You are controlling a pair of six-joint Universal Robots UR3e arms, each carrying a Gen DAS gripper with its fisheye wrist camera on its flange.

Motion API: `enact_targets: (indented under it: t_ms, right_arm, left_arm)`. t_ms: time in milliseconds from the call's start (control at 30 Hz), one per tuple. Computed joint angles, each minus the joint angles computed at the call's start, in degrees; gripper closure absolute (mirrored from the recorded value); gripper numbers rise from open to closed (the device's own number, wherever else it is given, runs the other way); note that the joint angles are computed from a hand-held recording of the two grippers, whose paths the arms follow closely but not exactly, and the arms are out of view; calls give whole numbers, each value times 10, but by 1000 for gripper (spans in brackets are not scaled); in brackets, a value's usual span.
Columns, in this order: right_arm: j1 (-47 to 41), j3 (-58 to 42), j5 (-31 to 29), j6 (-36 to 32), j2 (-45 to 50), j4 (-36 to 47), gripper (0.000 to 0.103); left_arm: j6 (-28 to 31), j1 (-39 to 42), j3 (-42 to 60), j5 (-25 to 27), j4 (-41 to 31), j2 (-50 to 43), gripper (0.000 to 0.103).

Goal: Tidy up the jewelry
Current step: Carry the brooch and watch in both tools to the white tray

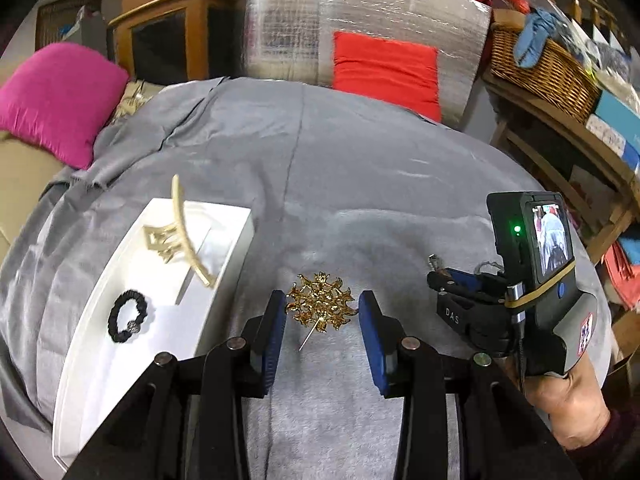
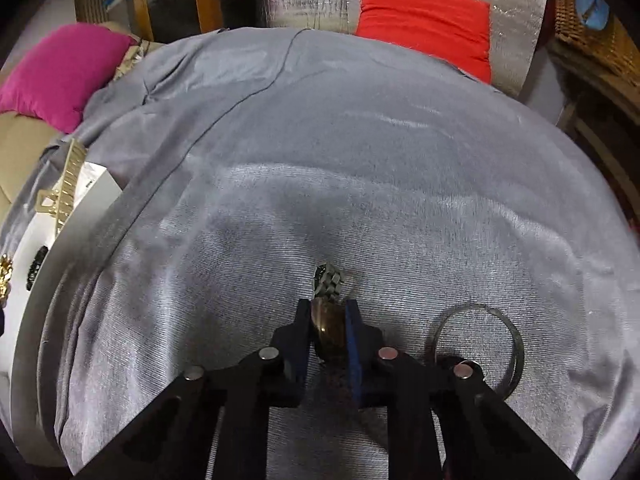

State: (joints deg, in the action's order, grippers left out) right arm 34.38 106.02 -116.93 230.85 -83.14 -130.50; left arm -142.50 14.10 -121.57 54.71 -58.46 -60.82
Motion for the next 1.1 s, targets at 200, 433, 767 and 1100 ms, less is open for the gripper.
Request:
enact_targets:
  t_ms: [200,433,767,1100]
  right_arm:
    - [45,-88,-33,33,40,69,88]
    - [99,-174,-83,73,65,94,88]
    - [160,-343,-136,48,128,95,89]
    - [175,-424,-109,-12,175,12,89]
  left_arm:
    - [45,58,-3,-36,-53,44,64]
    - [113,138,-9,-85,-116,100,64]
    - [288,342,75,-184,-389,127,64]
    - [223,414,91,-173,-285,39,64]
